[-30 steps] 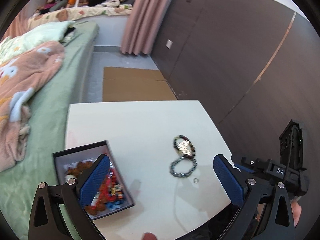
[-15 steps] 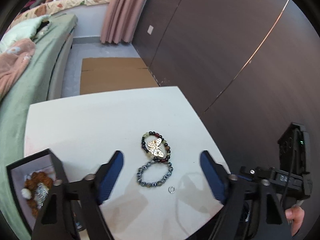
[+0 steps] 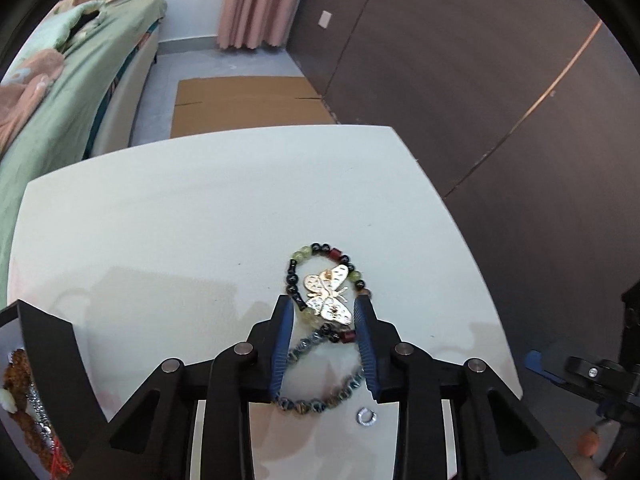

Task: Organize jewelry
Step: 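Lower the left gripper onto the green-black bead bracelet and grasp it, then carry the green-black bracelet with the left gripper while the right gripper grasps the silver ring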

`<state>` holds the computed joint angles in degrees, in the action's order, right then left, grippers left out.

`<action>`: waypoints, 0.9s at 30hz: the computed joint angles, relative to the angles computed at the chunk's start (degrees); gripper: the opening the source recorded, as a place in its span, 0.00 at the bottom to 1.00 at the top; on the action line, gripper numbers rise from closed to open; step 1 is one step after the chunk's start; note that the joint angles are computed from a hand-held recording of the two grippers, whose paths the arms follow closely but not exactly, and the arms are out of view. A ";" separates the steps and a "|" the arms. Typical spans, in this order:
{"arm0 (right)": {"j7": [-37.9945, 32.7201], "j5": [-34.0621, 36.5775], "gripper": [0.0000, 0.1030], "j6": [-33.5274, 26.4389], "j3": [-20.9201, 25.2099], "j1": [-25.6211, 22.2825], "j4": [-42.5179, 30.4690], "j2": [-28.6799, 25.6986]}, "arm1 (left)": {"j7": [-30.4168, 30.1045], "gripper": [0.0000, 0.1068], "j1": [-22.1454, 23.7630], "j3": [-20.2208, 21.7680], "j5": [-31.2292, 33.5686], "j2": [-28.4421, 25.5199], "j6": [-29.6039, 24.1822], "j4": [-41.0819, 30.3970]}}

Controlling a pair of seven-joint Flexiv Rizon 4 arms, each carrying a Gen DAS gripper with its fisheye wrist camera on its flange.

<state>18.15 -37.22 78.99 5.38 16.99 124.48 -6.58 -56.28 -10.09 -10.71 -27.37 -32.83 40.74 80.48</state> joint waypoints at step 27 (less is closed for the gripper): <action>-22.64 18.85 0.66 -9.13 4.45 2.38 -10.12 -6.43 | 8.47 0.07 3.58 -1.87 -9.34 5.48 -0.70 4.61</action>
<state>-4.49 -18.37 69.86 9.83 19.37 114.36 -13.01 -47.82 -6.51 -12.58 -36.72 -27.36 40.04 85.09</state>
